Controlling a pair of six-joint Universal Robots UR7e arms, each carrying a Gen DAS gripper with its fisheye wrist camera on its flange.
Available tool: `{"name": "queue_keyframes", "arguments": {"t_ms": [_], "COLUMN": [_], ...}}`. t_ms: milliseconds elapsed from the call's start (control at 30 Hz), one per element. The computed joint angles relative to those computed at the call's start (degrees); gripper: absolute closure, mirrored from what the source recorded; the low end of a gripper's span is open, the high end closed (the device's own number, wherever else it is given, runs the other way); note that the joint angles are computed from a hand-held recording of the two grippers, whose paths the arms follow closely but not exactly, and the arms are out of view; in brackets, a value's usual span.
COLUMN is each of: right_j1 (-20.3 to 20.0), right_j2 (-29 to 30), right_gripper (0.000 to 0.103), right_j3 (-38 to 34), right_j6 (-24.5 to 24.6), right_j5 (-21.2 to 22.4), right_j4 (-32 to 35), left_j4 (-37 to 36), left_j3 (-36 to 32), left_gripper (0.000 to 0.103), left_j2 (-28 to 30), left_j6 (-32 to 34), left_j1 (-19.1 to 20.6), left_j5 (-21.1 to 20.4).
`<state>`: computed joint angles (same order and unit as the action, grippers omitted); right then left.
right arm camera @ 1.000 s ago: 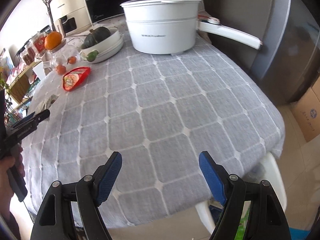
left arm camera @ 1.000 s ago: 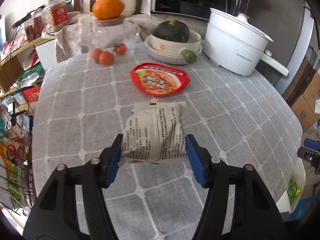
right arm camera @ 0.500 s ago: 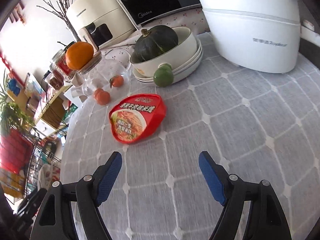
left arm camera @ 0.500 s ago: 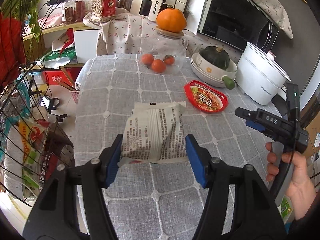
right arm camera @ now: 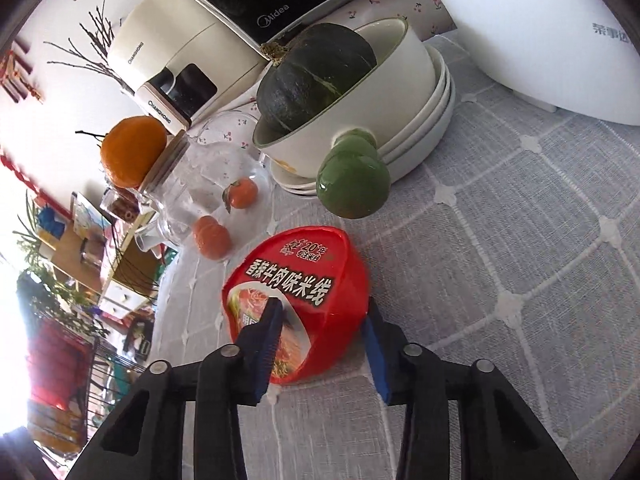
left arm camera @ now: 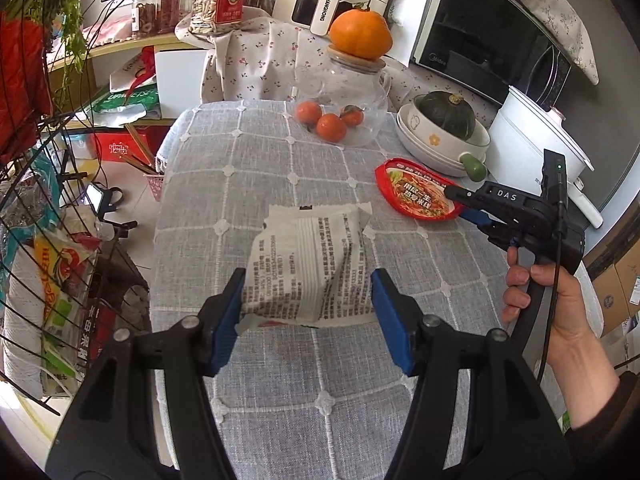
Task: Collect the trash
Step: 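Grasp the red noodle-cup lid with the right gripper and lift it, then carry the packet over the bin and open the left gripper while the right gripper carries the red lid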
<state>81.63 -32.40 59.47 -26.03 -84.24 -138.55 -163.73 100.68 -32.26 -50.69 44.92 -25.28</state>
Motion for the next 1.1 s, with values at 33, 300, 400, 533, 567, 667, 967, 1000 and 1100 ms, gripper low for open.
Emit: {"name": "queue_keyframes", "arguments": {"t_ms": [33, 300, 400, 533, 567, 667, 967, 1000, 1100], "right_j1": [-0.35, -1.38, -1.53, -2.36, -2.48, -3.36, -7.33, -7.85, -9.64], "right_j2": [-0.28, -8.05, -13.09, -19.99, -21.68, -27.05, -41.22, -42.48, -45.83], "right_gripper": [0.076, 0.088, 0.09, 0.093, 0.093, 0.093, 0.093, 0.093, 0.093], "right_j3": [0.17, 6.89, 11.83, 18.25, 19.85, 24.5, 33.77, 34.39, 35.71], "right_j6": [0.69, 0.02, -4.38, -8.93, -10.64, -15.64, -25.01, -25.4, -25.69], "right_j5": [2.0, 4.9, 2.46, -0.99, -2.22, -4.18, -4.86, -4.73, -4.61], "right_j4": [0.61, 2.67, 1.05, -0.29, -0.87, -1.65, -2.03, -2.06, -1.7], "left_j4": [0.06, 4.47, 5.87, 6.4, 6.68, 7.8, 9.5, 9.34, 8.54], "left_j3": [-0.03, -0.25, -0.74, -2.57, -3.23, -5.3, -10.07, -10.52, -12.19], "left_gripper": [0.04, 0.04, 0.04, 0.04, 0.04, 0.04, 0.04, 0.04, 0.04], "left_j2": [-0.05, -0.11, 0.32, 2.07, 2.66, 4.46, 8.59, 9.09, 10.92], "left_j6": [-0.27, -3.08, -3.85, -5.17, -5.09, -4.68, -3.38, -3.08, -1.67], "left_j1": [0.03, -2.05, -3.36, -5.03, -5.57, -7.31, -12.11, -12.58, -13.86], "left_j5": [-0.07, -0.23, -0.19, -1.94, -2.32, -3.33, -6.32, -6.67, -7.76]}}
